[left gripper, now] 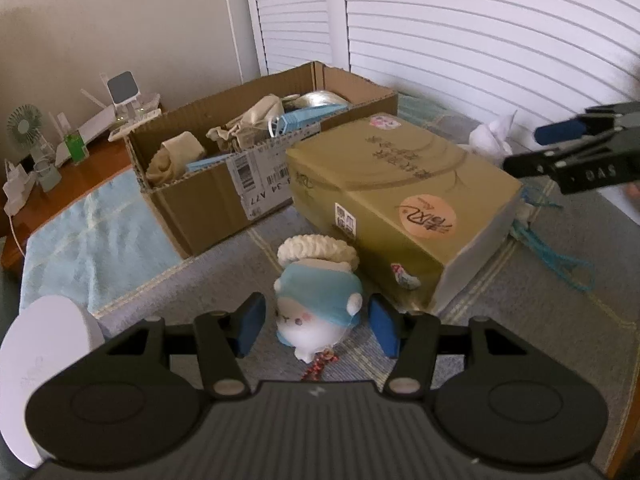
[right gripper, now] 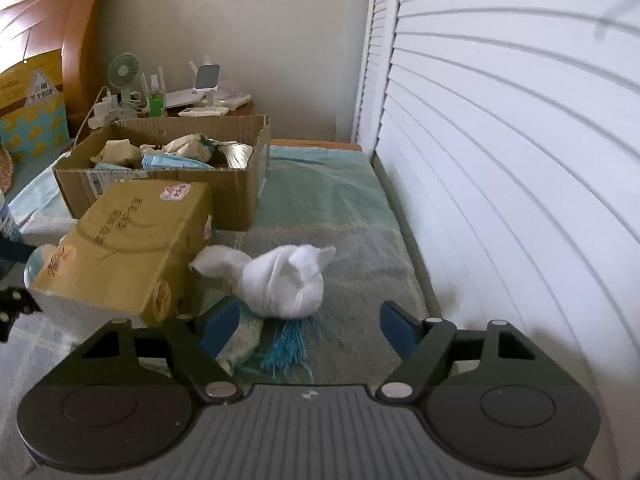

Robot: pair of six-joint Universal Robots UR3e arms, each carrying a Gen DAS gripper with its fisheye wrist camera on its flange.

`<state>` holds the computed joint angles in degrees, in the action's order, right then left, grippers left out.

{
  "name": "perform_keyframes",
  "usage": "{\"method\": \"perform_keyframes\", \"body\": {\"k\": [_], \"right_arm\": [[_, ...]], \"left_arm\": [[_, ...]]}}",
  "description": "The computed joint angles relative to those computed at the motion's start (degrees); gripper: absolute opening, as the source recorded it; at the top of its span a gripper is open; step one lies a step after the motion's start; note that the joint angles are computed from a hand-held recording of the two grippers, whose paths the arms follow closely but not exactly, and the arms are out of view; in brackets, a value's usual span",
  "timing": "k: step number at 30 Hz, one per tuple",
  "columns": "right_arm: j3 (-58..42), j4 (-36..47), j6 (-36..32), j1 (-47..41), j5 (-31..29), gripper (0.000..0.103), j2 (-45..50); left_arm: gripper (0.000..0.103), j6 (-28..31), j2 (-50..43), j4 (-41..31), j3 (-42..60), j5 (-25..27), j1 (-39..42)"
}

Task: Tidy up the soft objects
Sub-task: 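Grasp the white cloth with the right tool while the left tool holds the plush, then carry the plush into the box with the left tool while the right tool drops the white cloth there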

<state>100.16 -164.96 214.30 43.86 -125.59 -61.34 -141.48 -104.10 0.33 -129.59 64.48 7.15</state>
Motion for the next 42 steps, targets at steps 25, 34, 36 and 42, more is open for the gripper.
{"method": "perform_keyframes", "body": {"k": [25, 34, 36, 42], "right_arm": [[-0.15, -1.2, -2.14, -2.04, 3.19, 0.057, -1.78], [-1.29, 1.34, -2.62, 0.21, 0.93, 0.057, -5.18], [-2.17, 1.34, -3.71, 0.19, 1.31, 0.057, -5.64], [-10.36, 1.77, -10.62, -1.85, 4.18, 0.057, -2.83]], "left_arm": [[0.044, 3.0, 7.14, -9.78, -0.64, -2.96, 1.35], [0.044, 6.56, 19.74, -18.36, -4.86, -5.79, 5.59], [0.044, 7.56, 22.79, -20.6, -6.02, -6.91, 6.92], [0.044, 9.61, 28.77, -24.81, -8.45, -9.49, 10.12]]}}
